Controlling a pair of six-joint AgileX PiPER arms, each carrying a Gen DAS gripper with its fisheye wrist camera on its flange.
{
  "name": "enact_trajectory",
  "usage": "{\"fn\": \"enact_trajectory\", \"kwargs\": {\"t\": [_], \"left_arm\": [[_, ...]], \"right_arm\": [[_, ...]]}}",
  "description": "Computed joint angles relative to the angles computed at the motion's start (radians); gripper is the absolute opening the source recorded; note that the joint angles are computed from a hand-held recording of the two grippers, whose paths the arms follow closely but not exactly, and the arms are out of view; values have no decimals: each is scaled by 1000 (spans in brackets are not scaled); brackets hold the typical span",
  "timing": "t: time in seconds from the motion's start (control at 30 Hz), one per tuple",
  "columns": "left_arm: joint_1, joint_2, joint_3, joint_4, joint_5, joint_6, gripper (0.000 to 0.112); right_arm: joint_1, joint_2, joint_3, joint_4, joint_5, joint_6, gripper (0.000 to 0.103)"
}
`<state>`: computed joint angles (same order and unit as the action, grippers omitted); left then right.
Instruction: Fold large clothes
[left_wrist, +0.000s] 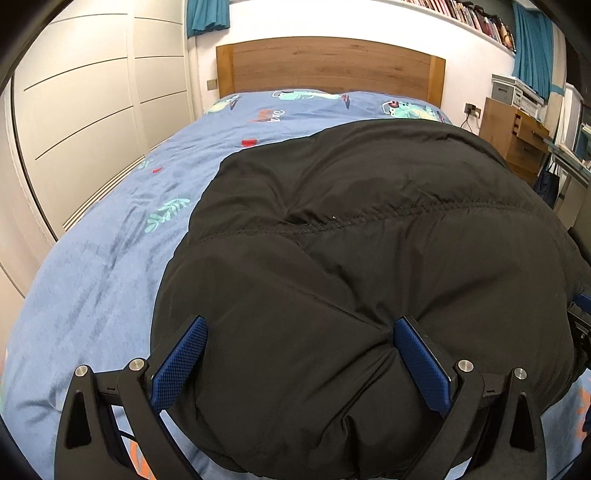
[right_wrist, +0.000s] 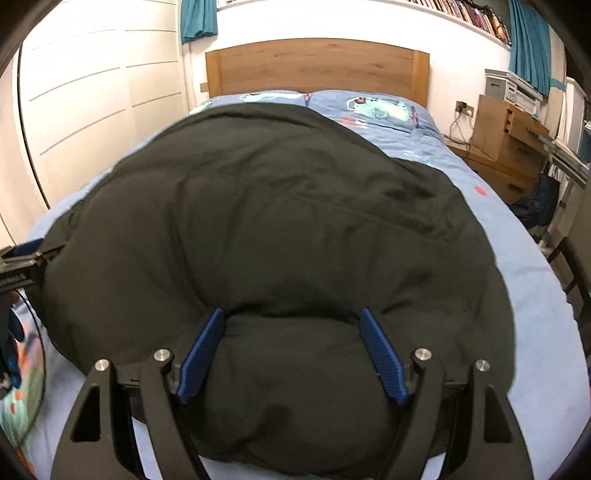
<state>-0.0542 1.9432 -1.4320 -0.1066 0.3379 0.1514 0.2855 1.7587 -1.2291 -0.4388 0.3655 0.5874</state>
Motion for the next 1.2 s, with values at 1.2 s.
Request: {"fn": "enact_trajectory", "kwargs": {"t": [1.2], "left_arm": [[59, 105, -165, -256, 108, 254, 102]], "right_arm": [[-65, 66, -109, 227, -38, -231, 77]]}}
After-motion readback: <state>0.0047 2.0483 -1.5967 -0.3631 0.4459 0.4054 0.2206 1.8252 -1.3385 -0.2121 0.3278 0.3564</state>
